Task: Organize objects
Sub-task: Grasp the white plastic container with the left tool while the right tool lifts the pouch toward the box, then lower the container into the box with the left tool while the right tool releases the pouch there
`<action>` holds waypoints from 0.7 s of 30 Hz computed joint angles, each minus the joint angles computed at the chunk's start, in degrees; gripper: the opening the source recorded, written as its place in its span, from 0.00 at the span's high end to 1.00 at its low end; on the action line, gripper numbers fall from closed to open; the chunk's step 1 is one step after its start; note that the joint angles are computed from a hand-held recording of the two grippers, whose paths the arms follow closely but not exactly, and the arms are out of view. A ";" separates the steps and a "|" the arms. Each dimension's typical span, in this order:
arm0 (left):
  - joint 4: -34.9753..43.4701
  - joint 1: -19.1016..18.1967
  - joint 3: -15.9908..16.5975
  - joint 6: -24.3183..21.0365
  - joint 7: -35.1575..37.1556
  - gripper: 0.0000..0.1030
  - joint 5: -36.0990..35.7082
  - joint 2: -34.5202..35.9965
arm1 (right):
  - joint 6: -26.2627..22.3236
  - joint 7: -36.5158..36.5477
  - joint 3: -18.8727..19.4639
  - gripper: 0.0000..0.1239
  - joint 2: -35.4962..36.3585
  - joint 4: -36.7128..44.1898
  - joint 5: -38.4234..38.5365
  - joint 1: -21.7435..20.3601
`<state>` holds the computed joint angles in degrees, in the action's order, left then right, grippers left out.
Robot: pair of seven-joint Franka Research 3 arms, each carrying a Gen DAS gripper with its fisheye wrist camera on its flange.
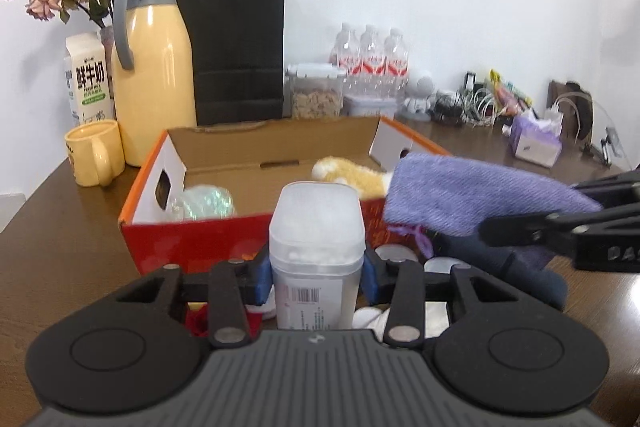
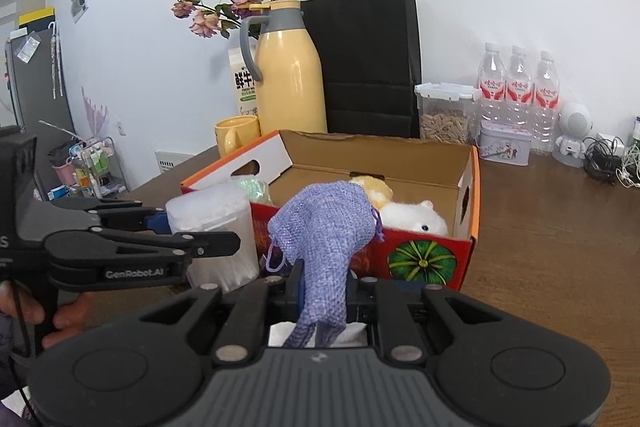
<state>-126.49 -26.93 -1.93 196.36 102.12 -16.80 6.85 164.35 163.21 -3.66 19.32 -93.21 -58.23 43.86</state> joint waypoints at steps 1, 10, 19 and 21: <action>-0.13 0.79 -0.66 0.73 -1.00 0.59 1.00 -0.23 | 0.14 0.03 -0.10 0.89 0.25 0.44 -0.13 -0.01; 5.17 2.70 -2.29 4.65 -1.29 0.59 0.15 1.52 | 1.18 0.67 -2.74 0.89 4.44 8.18 -1.40 0.68; 20.71 -9.14 10.49 2.74 8.94 0.59 -17.06 10.65 | -2.75 -11.03 -3.78 0.89 16.00 25.18 12.09 -1.37; 24.38 -13.29 16.14 0.58 9.31 0.59 -19.76 13.32 | -5.12 -14.71 -3.53 0.89 19.70 30.66 16.19 -2.23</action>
